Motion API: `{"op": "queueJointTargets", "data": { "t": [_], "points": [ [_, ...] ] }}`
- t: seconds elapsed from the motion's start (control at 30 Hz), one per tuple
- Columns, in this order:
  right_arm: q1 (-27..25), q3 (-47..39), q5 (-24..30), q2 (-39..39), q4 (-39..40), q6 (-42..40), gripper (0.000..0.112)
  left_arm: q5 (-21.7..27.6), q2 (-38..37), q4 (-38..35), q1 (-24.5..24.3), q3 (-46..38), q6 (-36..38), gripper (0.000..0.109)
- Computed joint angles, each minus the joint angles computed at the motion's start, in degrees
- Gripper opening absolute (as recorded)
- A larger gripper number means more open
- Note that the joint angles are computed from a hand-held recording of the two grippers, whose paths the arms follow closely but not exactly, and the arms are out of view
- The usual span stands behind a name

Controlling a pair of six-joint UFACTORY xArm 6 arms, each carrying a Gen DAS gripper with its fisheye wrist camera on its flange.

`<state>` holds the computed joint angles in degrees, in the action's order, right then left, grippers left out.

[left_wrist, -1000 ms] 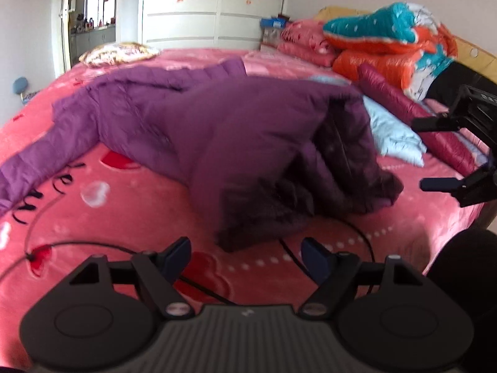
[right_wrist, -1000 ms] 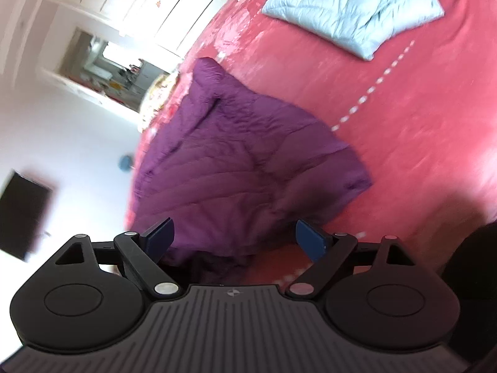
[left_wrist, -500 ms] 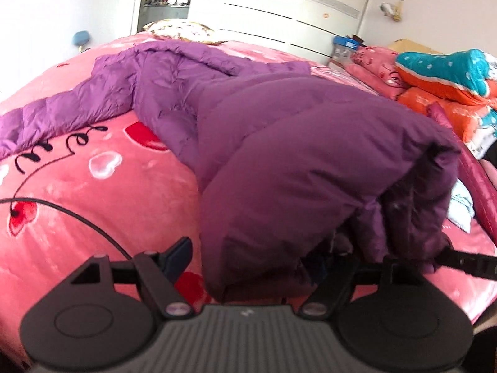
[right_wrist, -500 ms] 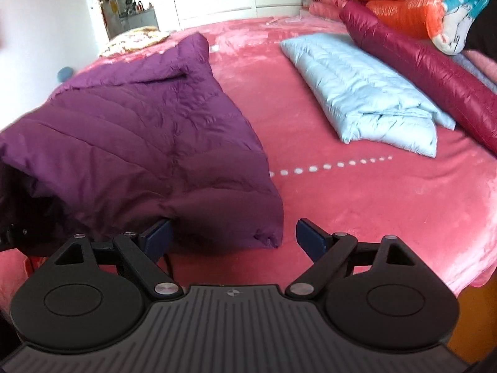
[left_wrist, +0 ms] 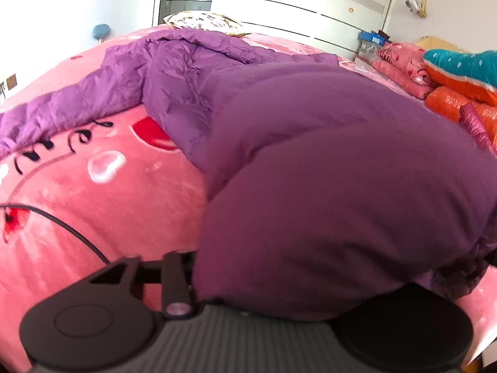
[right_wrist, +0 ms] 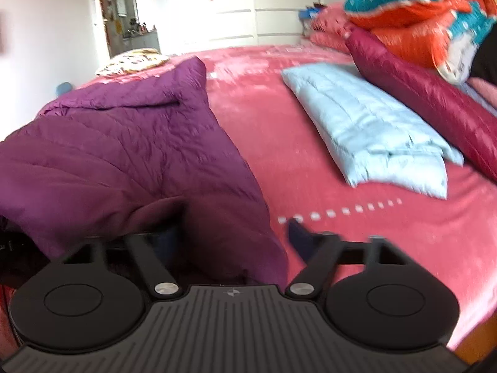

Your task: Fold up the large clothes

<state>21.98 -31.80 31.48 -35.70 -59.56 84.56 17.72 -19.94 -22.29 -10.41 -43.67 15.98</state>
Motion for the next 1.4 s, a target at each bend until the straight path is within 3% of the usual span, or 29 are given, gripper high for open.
{"op": "queueJointTargets", "data": {
  "t": [0.07, 0.2, 0.43, 0.5, 0.57, 0.63, 0.7, 0.83, 0.9, 0.93, 1.0, 1.17, 1.27, 1.4],
  "points": [
    [0.74, 0.07, 1.37, -1.20, 0.90, -1.93, 0.045, -0.13, -0.05, 2.27, 1.01, -0.61, 0.03, 0.025],
    [2.65, -1.11, 5.75, -1.67, -1.50, -2.79, 0.030, -2.64, -0.97, 8.64, 3.42, -1.32, 0.87, 0.022],
    [9.84, -1.69, 20.96, -4.76, -14.36, 1.30, 0.022, -14.73, -6.12, 25.73, 9.47, 0.94, 3.88, 0.024],
    [12.19, -1.22, 25.57, -6.68, -17.10, 2.90, 0.022, -16.95, -8.33, 22.73, 10.50, 1.47, 10.14, 0.026],
    [13.14, -0.27, 27.37, -9.84, -18.33, 4.39, 0.022, -16.81, -10.54, 14.46, 10.41, 1.60, 20.13, 0.029],
    [16.42, -0.22, 33.19, -10.80, -21.02, 4.01, 0.022, -13.74, -12.68, 9.08, 10.59, 1.47, 26.97, 0.030],
    [17.90, -0.01, 36.79, -11.31, -22.23, 3.22, 0.022, -7.35, -14.82, 6.50, 11.07, 1.37, 31.97, 0.030],
    [12.38, 1.84, 32.11, -13.90, -16.67, -1.29, 0.026, 8.83, -17.20, 1.08, 13.48, 0.69, 39.60, 0.030],
    [9.90, 2.78, 30.44, -15.23, -11.75, -4.40, 0.042, 15.28, -17.94, -0.50, 14.98, 0.49, 41.94, 0.030],
    [9.19, 2.97, 30.09, -15.91, -9.21, -5.70, 0.061, 17.94, -18.59, -0.91, 15.73, 0.55, 42.88, 0.030],
    [6.08, 3.93, 27.82, -18.03, -4.59, -7.65, 0.076, 24.06, -19.86, -2.92, 17.73, -0.09, 46.62, 0.030],
    [5.40, 4.62, 32.47, -24.50, 0.73, -5.30, 0.087, 36.97, -20.98, -6.62, 24.04, -4.85, 53.35, 0.030],
    [5.81, 5.18, 33.71, -28.13, 1.39, -1.42, 0.089, 40.65, -19.99, -9.15, 26.39, -8.69, 52.65, 0.033],
    [2.09, 5.31, 25.04, -30.44, 1.35, 1.22, 0.100, 35.30, -15.36, -13.64, 23.90, -11.64, 49.05, 0.041]
  ]
}}
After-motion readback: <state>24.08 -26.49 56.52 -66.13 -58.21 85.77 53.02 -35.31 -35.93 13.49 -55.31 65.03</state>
